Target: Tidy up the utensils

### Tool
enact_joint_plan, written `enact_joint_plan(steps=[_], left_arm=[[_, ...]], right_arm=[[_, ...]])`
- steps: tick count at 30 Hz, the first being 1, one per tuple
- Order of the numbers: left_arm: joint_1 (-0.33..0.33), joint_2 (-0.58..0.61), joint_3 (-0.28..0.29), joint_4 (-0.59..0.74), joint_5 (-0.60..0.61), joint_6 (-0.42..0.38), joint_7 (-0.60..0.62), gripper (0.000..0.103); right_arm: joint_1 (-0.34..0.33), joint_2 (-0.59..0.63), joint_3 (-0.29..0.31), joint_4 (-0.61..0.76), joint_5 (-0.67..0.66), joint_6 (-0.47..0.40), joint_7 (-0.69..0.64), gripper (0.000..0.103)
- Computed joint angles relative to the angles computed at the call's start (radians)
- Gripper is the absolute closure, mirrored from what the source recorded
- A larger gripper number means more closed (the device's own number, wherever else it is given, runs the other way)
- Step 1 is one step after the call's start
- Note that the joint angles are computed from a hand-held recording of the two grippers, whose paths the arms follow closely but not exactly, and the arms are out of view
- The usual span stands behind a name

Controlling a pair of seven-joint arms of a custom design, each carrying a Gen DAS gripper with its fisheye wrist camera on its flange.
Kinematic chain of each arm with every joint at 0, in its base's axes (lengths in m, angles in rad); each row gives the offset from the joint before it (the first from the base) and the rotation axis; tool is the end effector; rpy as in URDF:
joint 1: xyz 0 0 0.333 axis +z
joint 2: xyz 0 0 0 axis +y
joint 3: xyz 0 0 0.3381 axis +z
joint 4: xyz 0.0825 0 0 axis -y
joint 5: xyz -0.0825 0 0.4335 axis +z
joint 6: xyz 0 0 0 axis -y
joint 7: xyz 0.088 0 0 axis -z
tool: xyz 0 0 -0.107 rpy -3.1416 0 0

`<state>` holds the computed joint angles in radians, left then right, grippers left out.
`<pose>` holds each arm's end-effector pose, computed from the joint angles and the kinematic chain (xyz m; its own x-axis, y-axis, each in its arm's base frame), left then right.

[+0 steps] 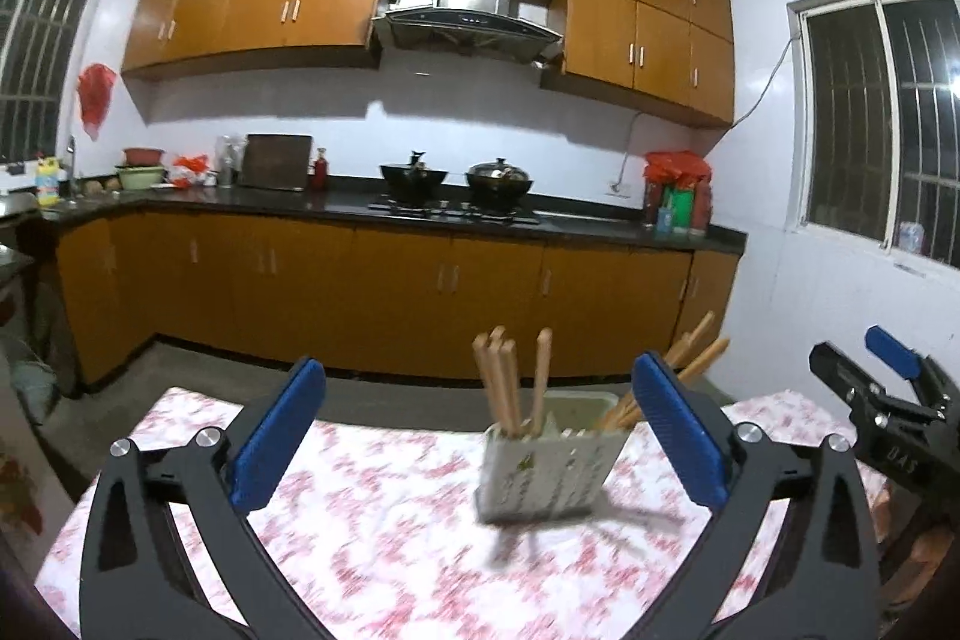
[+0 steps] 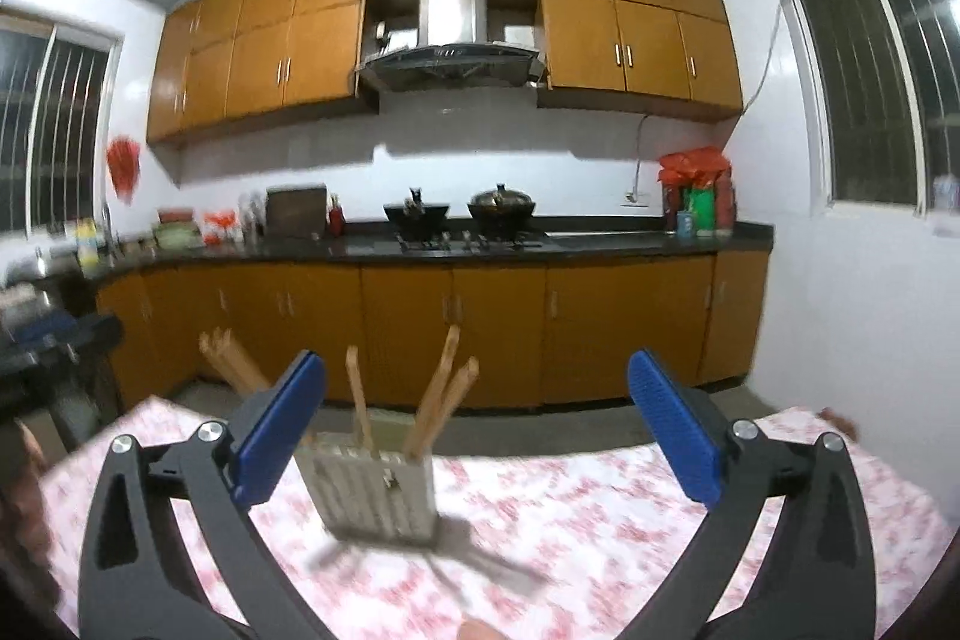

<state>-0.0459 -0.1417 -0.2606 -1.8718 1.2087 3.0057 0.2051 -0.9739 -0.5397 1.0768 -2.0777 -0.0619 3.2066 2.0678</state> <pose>0.5456 -0.2562 0.6932 -0.1456 -0.9849 0.0937 -0.2165 -0.0607 -0.9744 0.5408 0.2052 0.6855 -0.0295 -0.9988 0.0388 -0.1497 -0.0340 -0.9881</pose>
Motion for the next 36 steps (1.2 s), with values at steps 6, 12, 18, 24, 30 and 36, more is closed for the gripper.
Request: enact_joint_plan(steps=[6,12,18,24,30,36], left_arm=[[0.027,-0.115,-0.034,-0.134,0.106,-0.04,-0.119,0.002],[0.032,-0.176,-0.061,-0.234,0.089,-0.06,-0.089,0.002],[0.044,-0.208,-0.091,-0.291,0.08,-0.086,-0.08,0.002],[0.044,-0.221,-0.098,-0.327,0.099,-0.1,-0.109,0.002],[0.03,-0.219,-0.091,-0.355,0.067,-0.101,-0.083,0.002],[0.028,-0.217,-0.091,-0.37,0.046,-0.099,-0.073,0.002]], right_arm=[[0.094,-0.121,-0.051,-0.109,0.008,-0.041,0.027,0.004],[0.153,-0.195,-0.071,-0.196,0.024,-0.049,0.088,0.004],[0.264,-0.169,-0.132,-0.257,0.013,-0.067,0.113,0.004],[0.313,-0.151,-0.154,-0.294,-0.018,-0.095,0.148,0.004],[0.329,-0.135,-0.157,-0.313,-0.063,-0.107,0.19,0.004],[0.32,-0.135,-0.154,-0.319,-0.093,-0.1,0.221,0.004]])
